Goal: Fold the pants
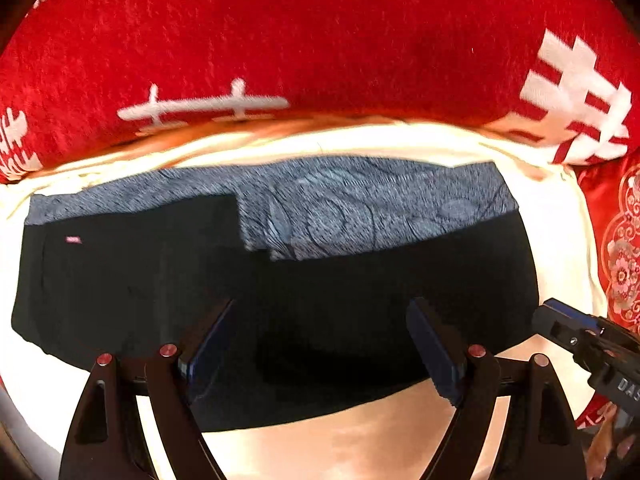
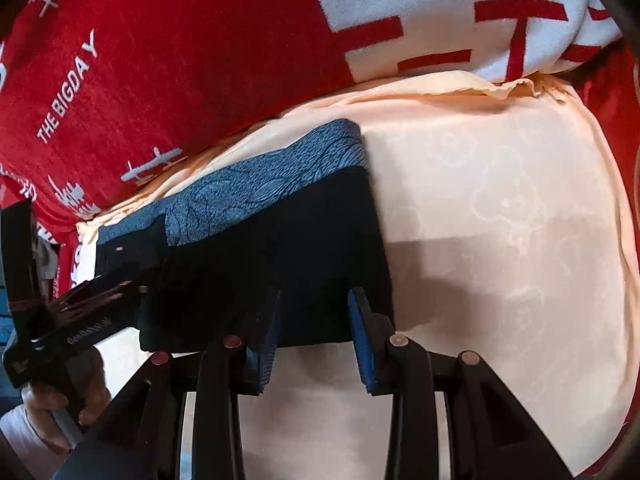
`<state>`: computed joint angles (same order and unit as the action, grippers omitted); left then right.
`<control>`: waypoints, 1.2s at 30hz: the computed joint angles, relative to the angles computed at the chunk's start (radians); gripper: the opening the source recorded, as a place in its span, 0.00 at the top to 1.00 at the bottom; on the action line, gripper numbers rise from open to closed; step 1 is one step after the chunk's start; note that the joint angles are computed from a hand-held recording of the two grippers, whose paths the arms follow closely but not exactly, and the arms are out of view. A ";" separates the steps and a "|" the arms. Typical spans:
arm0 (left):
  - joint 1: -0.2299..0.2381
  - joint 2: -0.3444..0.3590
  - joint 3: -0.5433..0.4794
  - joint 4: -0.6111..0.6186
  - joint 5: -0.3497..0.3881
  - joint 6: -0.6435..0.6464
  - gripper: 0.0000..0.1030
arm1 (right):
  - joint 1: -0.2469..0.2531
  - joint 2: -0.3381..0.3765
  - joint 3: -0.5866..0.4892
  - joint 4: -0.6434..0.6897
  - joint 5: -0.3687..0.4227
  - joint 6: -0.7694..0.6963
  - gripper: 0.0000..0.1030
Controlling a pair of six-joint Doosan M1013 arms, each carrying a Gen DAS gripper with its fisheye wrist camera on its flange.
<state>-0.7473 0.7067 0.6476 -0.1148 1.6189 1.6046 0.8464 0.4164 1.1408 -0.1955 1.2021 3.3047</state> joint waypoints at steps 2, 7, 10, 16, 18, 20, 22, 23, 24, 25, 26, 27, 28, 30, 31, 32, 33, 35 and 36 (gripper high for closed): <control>-0.003 -0.005 0.012 0.014 0.000 -0.006 0.16 | 0.000 0.006 -0.012 -0.001 0.008 -0.009 0.64; -0.004 0.007 0.056 0.024 0.033 -0.045 0.16 | 0.000 0.003 -0.009 -0.006 -0.024 -0.027 0.65; 0.009 0.000 0.073 -0.004 0.035 -0.078 0.16 | -0.001 0.008 -0.014 -0.001 -0.022 -0.030 0.65; -0.002 -0.016 0.097 0.035 0.017 -0.048 0.16 | -0.007 0.024 0.002 0.048 -0.033 -0.035 0.65; -0.005 -0.014 0.098 0.034 0.017 -0.060 0.16 | -0.005 0.027 0.000 0.043 -0.027 -0.029 0.65; -0.006 -0.009 0.089 0.029 0.023 -0.074 0.16 | -0.006 0.027 -0.003 0.046 -0.025 -0.028 0.65; -0.009 -0.010 0.093 0.034 0.023 -0.079 0.16 | -0.008 0.024 -0.001 0.057 -0.032 -0.030 0.65; -0.009 -0.008 0.088 0.038 0.027 -0.078 0.16 | -0.009 0.022 0.001 0.064 -0.035 -0.033 0.65; -0.011 -0.007 0.085 0.044 0.031 -0.077 0.16 | -0.010 0.020 0.003 0.071 -0.039 -0.034 0.65; -0.016 0.003 0.072 0.049 0.035 -0.081 0.16 | -0.008 0.017 0.007 0.073 -0.045 -0.027 0.65; -0.019 0.009 0.061 0.053 0.043 -0.083 0.16 | -0.008 0.013 0.012 0.076 -0.050 -0.022 0.65; -0.020 0.010 0.057 0.056 0.047 -0.085 0.16 | -0.008 0.011 0.016 0.078 -0.056 -0.017 0.65; -0.021 0.011 0.054 0.057 0.052 -0.088 0.16 | -0.008 0.008 0.020 0.078 -0.062 -0.006 0.65; -0.023 0.012 0.045 0.066 0.061 -0.091 0.16 | -0.007 0.004 0.024 0.076 -0.071 0.012 0.65; -0.022 0.021 0.018 0.069 0.080 -0.090 0.16 | -0.006 0.002 0.026 0.081 -0.073 0.014 0.65; -0.024 0.024 0.009 0.072 0.086 -0.090 0.16 | -0.006 0.001 0.027 0.083 -0.075 0.014 0.65; -0.024 0.022 0.010 0.075 0.088 -0.089 0.16 | -0.005 -0.001 0.030 0.087 -0.079 0.014 0.65; -0.026 0.022 0.007 0.077 0.092 -0.091 0.16 | -0.002 -0.006 0.037 0.085 -0.089 0.024 0.65; -0.026 0.023 0.003 0.081 0.094 -0.092 0.16 | -0.001 -0.010 0.040 0.081 -0.094 0.030 0.64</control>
<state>-0.7731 0.7298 0.6511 -0.0335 1.7128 1.5129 0.8455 0.4066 1.1813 -0.1146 1.1078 3.3348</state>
